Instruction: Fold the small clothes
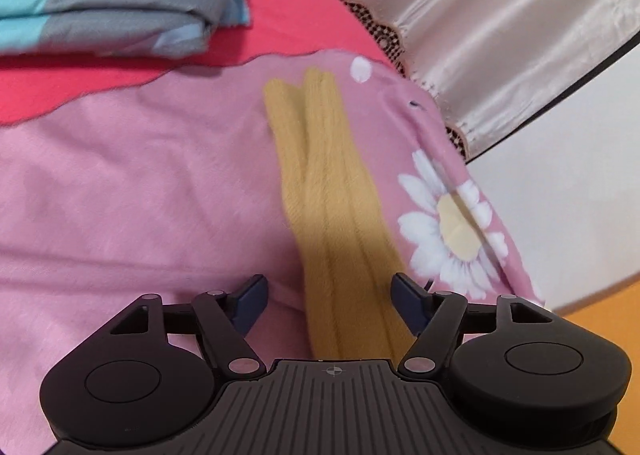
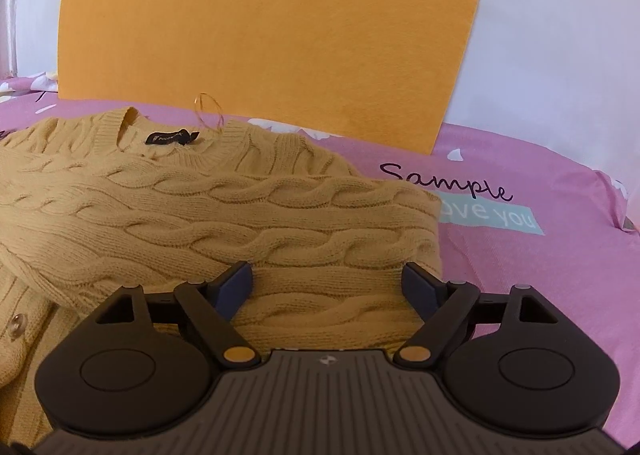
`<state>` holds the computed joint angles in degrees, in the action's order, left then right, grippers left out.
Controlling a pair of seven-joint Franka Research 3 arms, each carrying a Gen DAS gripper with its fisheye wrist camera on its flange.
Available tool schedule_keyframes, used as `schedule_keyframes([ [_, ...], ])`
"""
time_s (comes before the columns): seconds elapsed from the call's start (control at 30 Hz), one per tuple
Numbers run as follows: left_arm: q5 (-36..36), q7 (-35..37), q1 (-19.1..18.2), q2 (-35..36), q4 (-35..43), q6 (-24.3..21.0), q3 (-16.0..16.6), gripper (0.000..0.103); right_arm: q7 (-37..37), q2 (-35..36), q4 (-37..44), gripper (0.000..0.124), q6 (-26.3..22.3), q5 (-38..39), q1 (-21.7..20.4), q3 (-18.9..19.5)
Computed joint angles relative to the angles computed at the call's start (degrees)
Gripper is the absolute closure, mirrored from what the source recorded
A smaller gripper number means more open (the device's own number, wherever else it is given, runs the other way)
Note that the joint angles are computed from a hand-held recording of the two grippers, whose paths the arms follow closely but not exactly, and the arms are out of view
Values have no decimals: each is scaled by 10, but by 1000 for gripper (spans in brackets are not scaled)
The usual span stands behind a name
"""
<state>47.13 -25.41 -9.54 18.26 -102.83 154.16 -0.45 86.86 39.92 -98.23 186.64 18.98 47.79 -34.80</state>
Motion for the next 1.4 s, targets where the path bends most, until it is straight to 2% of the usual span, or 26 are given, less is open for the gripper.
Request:
schedule_keyframes([
  [0.07, -9, 19, 2, 10, 18, -10, -3, 0, 1, 2, 1, 37, 1, 1, 1, -2],
  [0.2, -72, 106, 18, 42, 58, -24, -18, 0, 2, 6, 1, 37, 3, 6, 6, -7],
  [0.3, -81, 110, 8, 45, 67, -30, -8, 1, 1, 6, -2, 37, 6, 10, 10, -10],
  [0.37, -73, 105, 0, 39, 63, -29, -1, 22, -2, 3, -5, 37, 7, 13, 9, -9],
  [0.43, -53, 99, -10, 31, 61, -34, 5, 27, -6, 2, -5, 37, 8, 14, 7, -5],
  [0.6, -13, 121, -22, 19, 65, -40, -2, 33, -8, 5, -5, 37, 12, 24, 10, -8],
  [0.73, 20, 122, -32, 8, 69, 1, -6, 34, -13, 2, -7, 37, 12, 31, 8, -4],
  [0.83, 50, 152, -49, 15, 103, 21, -16, 34, -14, -2, -7, 37, 12, 34, 2, 4],
  [0.93, 36, 252, -66, 53, 172, 43, -41, 35, -13, -4, -8, 37, 12, 37, -2, 9],
  [1.07, -31, 463, -83, 122, 268, 54, -103, 39, -12, -6, -11, 37, 15, 40, -2, 11],
  [1.1, -63, 521, -78, 138, 283, 52, -130, 39, -13, -7, -12, 37, 15, 40, -4, 14],
  [1.17, -130, 631, -61, 165, 299, 55, -192, 33, -17, -11, -12, 37, 16, 39, -11, 22],
  [1.2, -154, 688, -58, 179, 308, 46, -221, 33, -20, -13, -12, 37, 17, 38, -17, 30],
  [1.23, -165, 729, -65, 189, 319, 27, -234, 31, -21, -16, -12, 37, 19, 38, -25, 39],
  [1.27, -168, 756, -78, 196, 328, 9, -236, 19, -23, -18, -12, 37, 19, 39, -30, 45],
  [1.37, -192, 785, -96, 192, 305, 12, -235, 8, -26, -27, -17, 37, 25, 43, -43, 63],
  [1.4, -195, 778, -102, 183, 290, 17, -223, 6, -28, -32, -20, 37, 28, 44, -49, 71],
])
